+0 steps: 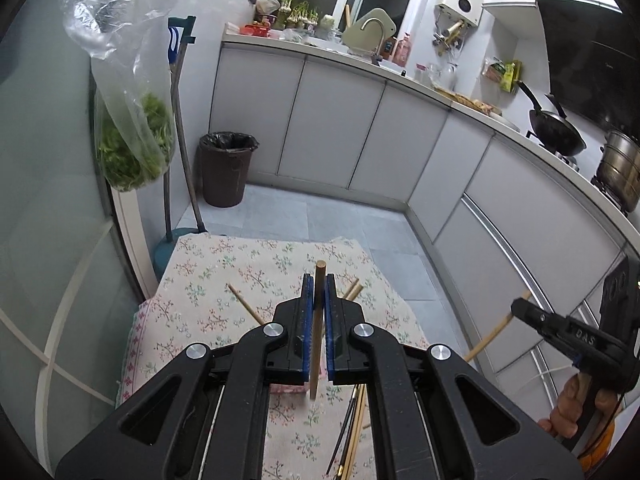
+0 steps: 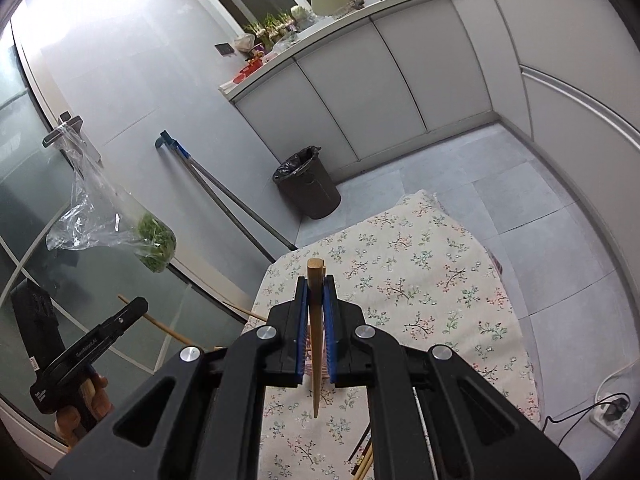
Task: Organize utensils
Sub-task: 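Carry both upright chopsticks above the pink holder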
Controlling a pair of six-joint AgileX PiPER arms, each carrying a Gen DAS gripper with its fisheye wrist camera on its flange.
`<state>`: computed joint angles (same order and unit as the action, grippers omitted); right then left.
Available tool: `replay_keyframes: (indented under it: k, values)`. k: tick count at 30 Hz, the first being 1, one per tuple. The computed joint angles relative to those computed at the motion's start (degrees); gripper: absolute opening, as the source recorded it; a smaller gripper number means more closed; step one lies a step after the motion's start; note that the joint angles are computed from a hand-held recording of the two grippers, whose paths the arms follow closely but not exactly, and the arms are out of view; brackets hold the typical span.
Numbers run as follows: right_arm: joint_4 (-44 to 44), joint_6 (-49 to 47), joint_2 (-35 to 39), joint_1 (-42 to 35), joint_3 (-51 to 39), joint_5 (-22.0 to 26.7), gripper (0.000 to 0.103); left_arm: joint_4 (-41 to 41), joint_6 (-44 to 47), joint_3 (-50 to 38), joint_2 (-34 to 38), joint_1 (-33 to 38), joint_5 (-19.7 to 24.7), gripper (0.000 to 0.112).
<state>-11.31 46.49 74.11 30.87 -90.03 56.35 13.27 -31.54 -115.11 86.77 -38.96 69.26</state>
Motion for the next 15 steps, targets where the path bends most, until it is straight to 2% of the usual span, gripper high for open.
replay_keyframes:
  k: [9, 13, 15]
  values:
    - [1.41, -2.24, 1.95, -2.11, -1.11, -0.48, 0.008, 4.19, -1.26, -5.25, 6.90, 0.82, -1.15, 0.005]
    - [2.34, -3.14, 2.60, -3.29, -0.92, -1.07, 0.008, 6.13, -2.55, -3.05, 8.56, 1.24, -4.59, 0.005]
    - [2.69, -3.32, 3.08, -3.65, -1.02, -1.31, 0.008, 6.50, -3.59, 0.71, 7.98, 1.72, -7.74, 0.005]
